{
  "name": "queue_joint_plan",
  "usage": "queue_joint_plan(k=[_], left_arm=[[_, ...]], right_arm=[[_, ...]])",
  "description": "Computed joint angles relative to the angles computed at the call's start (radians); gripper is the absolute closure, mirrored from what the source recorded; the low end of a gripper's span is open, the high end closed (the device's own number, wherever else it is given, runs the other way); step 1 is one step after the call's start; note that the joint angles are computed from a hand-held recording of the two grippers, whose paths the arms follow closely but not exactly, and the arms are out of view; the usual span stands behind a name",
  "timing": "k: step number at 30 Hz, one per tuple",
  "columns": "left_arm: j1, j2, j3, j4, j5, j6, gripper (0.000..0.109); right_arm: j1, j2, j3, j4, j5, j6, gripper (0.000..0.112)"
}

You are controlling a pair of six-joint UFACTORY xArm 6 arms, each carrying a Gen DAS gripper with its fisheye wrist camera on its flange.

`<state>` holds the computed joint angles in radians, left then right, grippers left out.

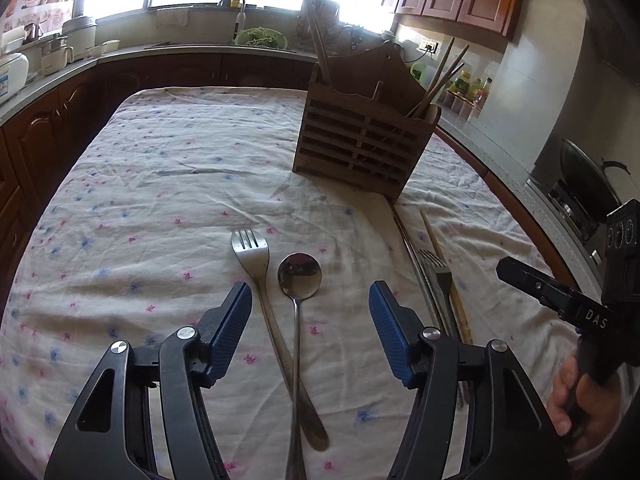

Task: Organize utensils
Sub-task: 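Close the left gripper on the metal spoon while the right gripper closes on a metal fork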

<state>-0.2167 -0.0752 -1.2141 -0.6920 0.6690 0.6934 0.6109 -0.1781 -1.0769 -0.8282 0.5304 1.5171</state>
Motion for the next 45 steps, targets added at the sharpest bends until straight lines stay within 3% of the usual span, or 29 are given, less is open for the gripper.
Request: queue_joint_plan(k=[9, 23, 27, 40, 41, 42, 45], left_arm=[[-0.020, 0.111, -0.111, 0.074, 0.041, -0.024, 0.052], [-0.043, 0.201, -0.194, 0.138, 0.065, -0.023, 0.054], [-0.048, 0.224, -0.212, 0.196, 0.106, -0.049, 0.075], [-0.049, 0.190, -0.176, 0.170, 0.074, -0.030, 0.076], [-0.047, 0.183, -0.171, 0.159, 0.072, -0.026, 0.076], [-0.044, 0.176, -0.170, 0.146, 0.076, -0.021, 0.076], [-0.034, 0.147, -0.157, 0.099, 0.077, -0.003, 0.076]], right_arm=[[-0.041, 0.065, -0.027, 0.149, -0.047, -0.135, 0.074], [-0.076, 0.160, -0.077, 0.350, -0.078, -0.327, 0.079], [-0.085, 0.175, -0.075, 0.406, -0.100, -0.366, 0.089], [-0.091, 0.148, -0.041, 0.397, -0.152, -0.346, 0.093], [-0.091, 0.143, -0.038, 0.395, -0.156, -0.346, 0.095], [-0.090, 0.138, -0.037, 0.392, -0.159, -0.345, 0.106], [-0.085, 0.127, -0.040, 0.368, -0.159, -0.332, 0.108]])
